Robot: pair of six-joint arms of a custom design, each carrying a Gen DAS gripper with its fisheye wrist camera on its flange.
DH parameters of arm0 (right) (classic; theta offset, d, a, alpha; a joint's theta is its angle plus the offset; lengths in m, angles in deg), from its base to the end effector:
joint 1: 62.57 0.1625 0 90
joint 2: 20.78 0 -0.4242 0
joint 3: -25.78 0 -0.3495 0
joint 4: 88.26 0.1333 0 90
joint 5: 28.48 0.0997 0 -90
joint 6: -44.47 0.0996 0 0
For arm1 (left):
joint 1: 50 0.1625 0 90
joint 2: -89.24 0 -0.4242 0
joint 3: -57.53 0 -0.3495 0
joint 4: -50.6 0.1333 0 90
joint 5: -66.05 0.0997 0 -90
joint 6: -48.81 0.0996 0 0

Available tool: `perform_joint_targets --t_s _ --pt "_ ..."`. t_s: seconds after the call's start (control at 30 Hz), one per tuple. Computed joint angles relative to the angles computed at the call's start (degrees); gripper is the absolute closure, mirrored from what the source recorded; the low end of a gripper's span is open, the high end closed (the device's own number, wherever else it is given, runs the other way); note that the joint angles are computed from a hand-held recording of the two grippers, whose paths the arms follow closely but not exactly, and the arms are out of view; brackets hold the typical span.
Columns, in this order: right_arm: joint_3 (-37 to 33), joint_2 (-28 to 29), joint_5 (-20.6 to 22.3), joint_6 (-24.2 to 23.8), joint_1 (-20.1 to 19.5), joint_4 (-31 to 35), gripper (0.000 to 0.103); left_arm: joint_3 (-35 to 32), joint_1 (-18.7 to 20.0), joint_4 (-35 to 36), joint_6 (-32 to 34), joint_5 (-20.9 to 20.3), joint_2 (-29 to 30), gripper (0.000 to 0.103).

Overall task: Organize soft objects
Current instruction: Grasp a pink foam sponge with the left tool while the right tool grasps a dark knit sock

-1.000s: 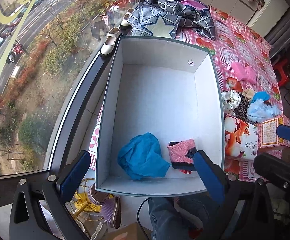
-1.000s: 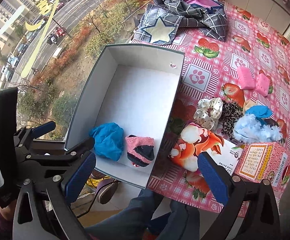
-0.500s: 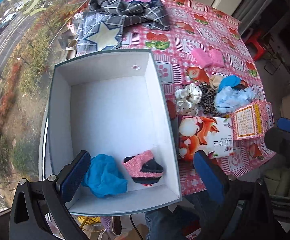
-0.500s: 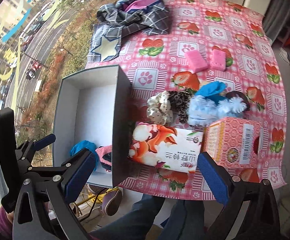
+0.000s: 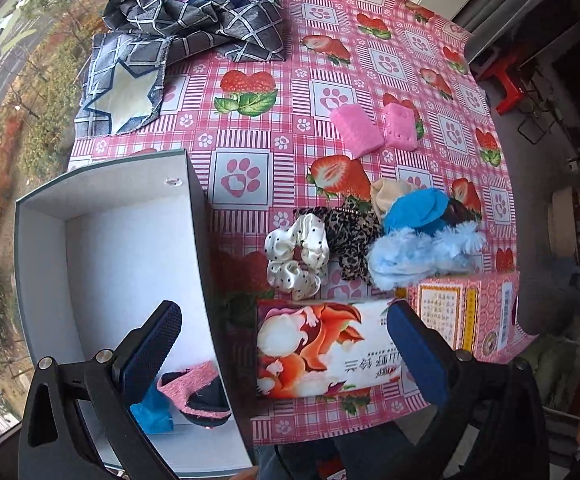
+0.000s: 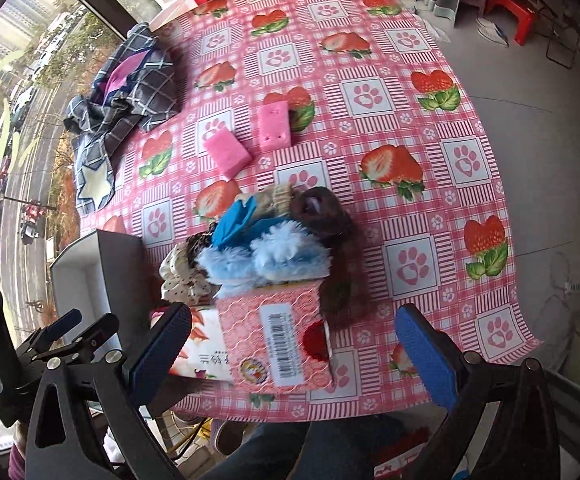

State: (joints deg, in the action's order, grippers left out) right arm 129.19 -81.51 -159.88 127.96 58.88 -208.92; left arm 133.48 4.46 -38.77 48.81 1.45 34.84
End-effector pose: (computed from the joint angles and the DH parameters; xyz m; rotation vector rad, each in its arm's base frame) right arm 0.3426 -0.4309 0.2018 -1.0094 -2.2948 0.6562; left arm -0.2232 -0.6152 0.2581 0.8992 2.4310 0.3052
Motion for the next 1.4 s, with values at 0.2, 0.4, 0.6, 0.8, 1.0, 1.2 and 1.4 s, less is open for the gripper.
perform_joint_targets --t_s 0.2,0.4,0.6,0.8,1.0,1.2,1.4 --pt "4.35 -2.98 2.46 -6.92 -6.72 -4.46 0.001 -4.85 -0.99 1.24 -3.28 1.62 7.22 0.000" --pt "6.85 -3.60 6.23 -14.98 -13.71 -9.16 0.001 -10.35 -1.86 2.32 -4.55 3.34 15.27 0.000" --pt "5.25 -3.02 6.54 -20.67 -18.13 -9.70 0.001 -17.93 -2.19 4.39 -7.71 4.25 24.07 0.000" --pt "8.03 -2.85 11.68 -25.28 -22.12 -14.16 0.001 -22.66 -2.01 5.85 -10.12 5.58 30.25 0.001" --pt "11.38 -1.66 20.19 -30.52 -25.42 -21.22 0.001 -24.36 -1.08 7.10 -13.12 6.68 33.16 0.000" --pt "13.40 -0.64 25.02 -32.12 -27.48 -25.70 0.018 -24.54 -0.80 6.28 -12.92 5.48 34.02 0.000" --pt "16.22 -0.75 27.88 -32.90 -27.94 -31.54 0.046 -25.22 -1.60 6.41 -13.97 6.90 35.68 0.001"
